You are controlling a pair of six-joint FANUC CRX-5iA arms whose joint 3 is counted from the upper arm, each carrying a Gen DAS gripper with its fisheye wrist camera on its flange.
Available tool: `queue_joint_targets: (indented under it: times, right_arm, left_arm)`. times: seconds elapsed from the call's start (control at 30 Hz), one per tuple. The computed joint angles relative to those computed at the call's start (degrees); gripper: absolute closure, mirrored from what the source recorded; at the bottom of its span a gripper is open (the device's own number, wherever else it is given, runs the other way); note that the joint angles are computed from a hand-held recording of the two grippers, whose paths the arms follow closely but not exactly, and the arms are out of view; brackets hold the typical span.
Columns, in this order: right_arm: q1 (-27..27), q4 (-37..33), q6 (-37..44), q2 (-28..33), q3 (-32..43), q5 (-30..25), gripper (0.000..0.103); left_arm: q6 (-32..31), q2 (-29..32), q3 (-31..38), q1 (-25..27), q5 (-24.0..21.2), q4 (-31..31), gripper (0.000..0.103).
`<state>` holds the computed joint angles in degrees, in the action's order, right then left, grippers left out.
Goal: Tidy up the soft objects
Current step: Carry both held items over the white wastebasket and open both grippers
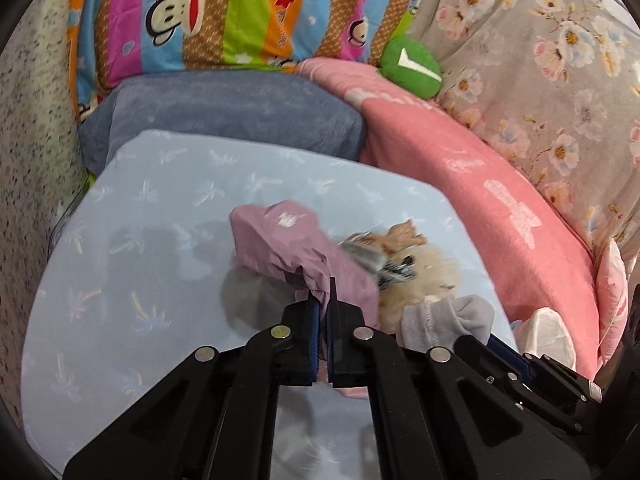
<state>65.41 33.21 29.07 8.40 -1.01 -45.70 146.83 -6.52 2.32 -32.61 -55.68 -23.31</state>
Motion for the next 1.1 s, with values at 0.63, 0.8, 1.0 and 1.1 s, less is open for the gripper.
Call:
queue_joint_targets:
  times: [0.63,0.8,1.0,1.1]
  right_arm:
    - [-3.52,19.41,-19.66,-20.45,-17.18,-3.95,0.09]
    - [-6.05,20.74,-23.77,-26.3,-22.72,-6.85,0.09]
    - [-9.19,20.46,-26.27,-31.83,-27.49,-10.12,0.089]
    - [-10.98,19.97,-27.0,-34.34,-29.71,-11.31,0.089]
  left_arm:
    - [-5.12,11.69,21.5,-13.17,-0.25,-5.54,0.101]
    - [-10.15,18.07,28.51,-14.75,0.52,-1.57,0.101]
    - [-17.37,26.3,37.62,-16.44,1.05,3.99,0.101]
    - [-21.14,31.02,42.83,-16.91,0.5,7.62,0.101]
